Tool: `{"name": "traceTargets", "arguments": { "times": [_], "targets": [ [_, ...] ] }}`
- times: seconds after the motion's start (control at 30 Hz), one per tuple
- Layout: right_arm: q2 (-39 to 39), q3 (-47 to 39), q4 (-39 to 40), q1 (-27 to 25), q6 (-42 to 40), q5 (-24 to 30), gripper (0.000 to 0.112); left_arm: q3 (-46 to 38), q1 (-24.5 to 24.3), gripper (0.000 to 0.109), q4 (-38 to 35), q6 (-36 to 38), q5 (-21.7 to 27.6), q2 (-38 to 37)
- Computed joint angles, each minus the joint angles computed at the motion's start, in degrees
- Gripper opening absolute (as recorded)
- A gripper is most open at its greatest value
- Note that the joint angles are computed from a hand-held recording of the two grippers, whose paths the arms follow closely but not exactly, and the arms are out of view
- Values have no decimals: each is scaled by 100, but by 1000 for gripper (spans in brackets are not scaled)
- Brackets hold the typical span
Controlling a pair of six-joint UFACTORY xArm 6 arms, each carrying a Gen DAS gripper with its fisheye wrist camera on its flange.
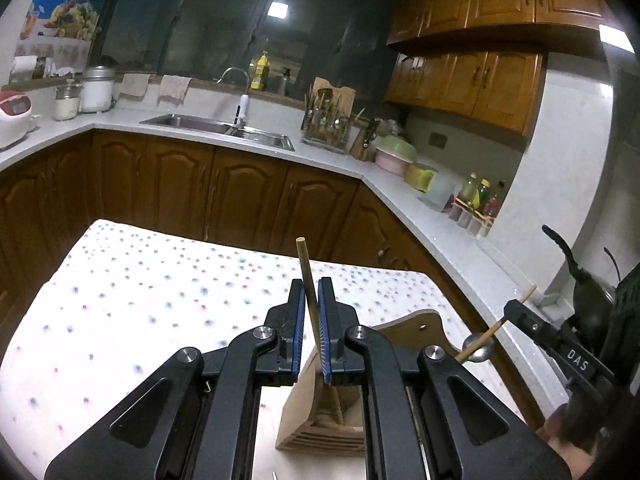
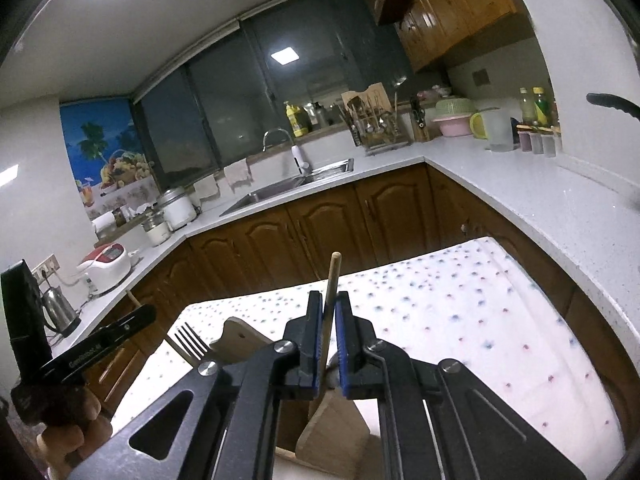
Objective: Organize utensils
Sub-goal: 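Open both tools to release the chopsticks inside the holder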
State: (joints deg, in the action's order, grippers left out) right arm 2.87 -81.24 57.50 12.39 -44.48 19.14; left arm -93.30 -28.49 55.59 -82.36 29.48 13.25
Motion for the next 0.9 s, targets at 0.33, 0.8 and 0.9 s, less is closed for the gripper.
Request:
{"name": "traceTargets", "arguments": {
  "times": [0.33, 0.8, 0.9],
  "targets": [
    [4, -75, -140, -73, 217, 235, 22, 160, -49, 27, -329, 148, 27, -231],
    [-1732, 1765, 1419, -331, -1042, 299, 100, 2255, -940, 86, 545, -1558, 1144, -1985],
    [-2183, 2385, 1250, -393, -909, 383, 100, 2653, -1162, 86, 373, -1667, 1324, -2217]
  ]
}}
